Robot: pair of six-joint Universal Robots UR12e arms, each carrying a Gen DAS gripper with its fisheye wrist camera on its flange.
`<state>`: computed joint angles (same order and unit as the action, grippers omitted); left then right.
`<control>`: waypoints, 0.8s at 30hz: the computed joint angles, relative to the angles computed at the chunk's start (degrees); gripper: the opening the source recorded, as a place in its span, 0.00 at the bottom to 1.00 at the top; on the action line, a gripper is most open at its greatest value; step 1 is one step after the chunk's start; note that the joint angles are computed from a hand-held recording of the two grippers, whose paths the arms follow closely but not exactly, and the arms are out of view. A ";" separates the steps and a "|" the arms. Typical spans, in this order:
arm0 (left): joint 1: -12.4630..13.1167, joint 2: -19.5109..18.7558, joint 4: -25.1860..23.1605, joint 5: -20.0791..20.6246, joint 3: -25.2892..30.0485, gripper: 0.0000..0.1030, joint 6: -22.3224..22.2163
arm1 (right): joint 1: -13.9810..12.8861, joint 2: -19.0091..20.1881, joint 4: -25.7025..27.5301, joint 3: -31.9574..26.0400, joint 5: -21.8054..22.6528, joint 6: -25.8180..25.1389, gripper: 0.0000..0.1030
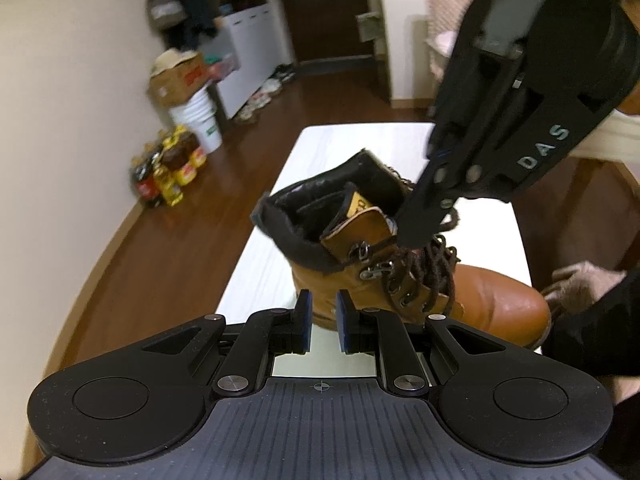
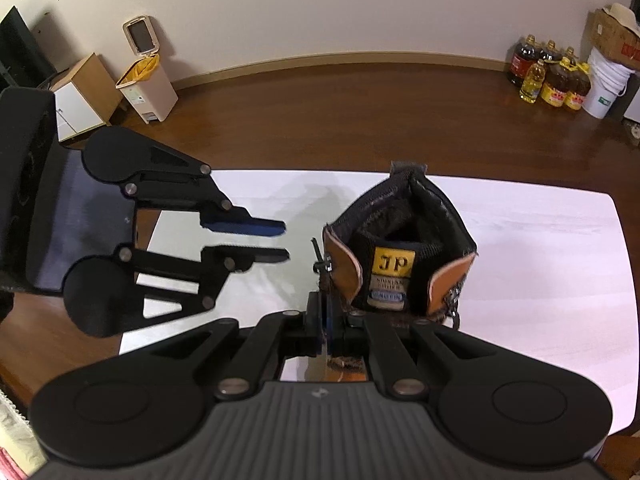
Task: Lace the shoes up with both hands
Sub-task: 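Grasp the brown lace end with the left gripper and pull it away from the boot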
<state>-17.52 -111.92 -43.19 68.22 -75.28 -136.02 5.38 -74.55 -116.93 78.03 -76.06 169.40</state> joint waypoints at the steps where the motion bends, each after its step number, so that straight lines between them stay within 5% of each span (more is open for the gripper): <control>1: -0.09 -0.19 0.08 0.20 0.18 0.15 1.37 | 0.08 0.14 -0.05 -0.11 -0.13 -0.25 0.03; 13: -0.41 -2.67 -2.13 -2.12 2.56 0.15 23.23 | -0.02 0.36 0.30 -0.17 0.05 -1.40 0.03; 15: -0.60 -2.99 -6.28 -1.93 3.87 0.03 24.71 | -0.05 0.34 0.05 -0.08 0.14 -1.33 0.03; 24: -0.53 -1.92 -12.47 2.00 1.87 0.02 12.43 | -1.47 -1.41 -1.29 2.40 2.98 -0.31 0.04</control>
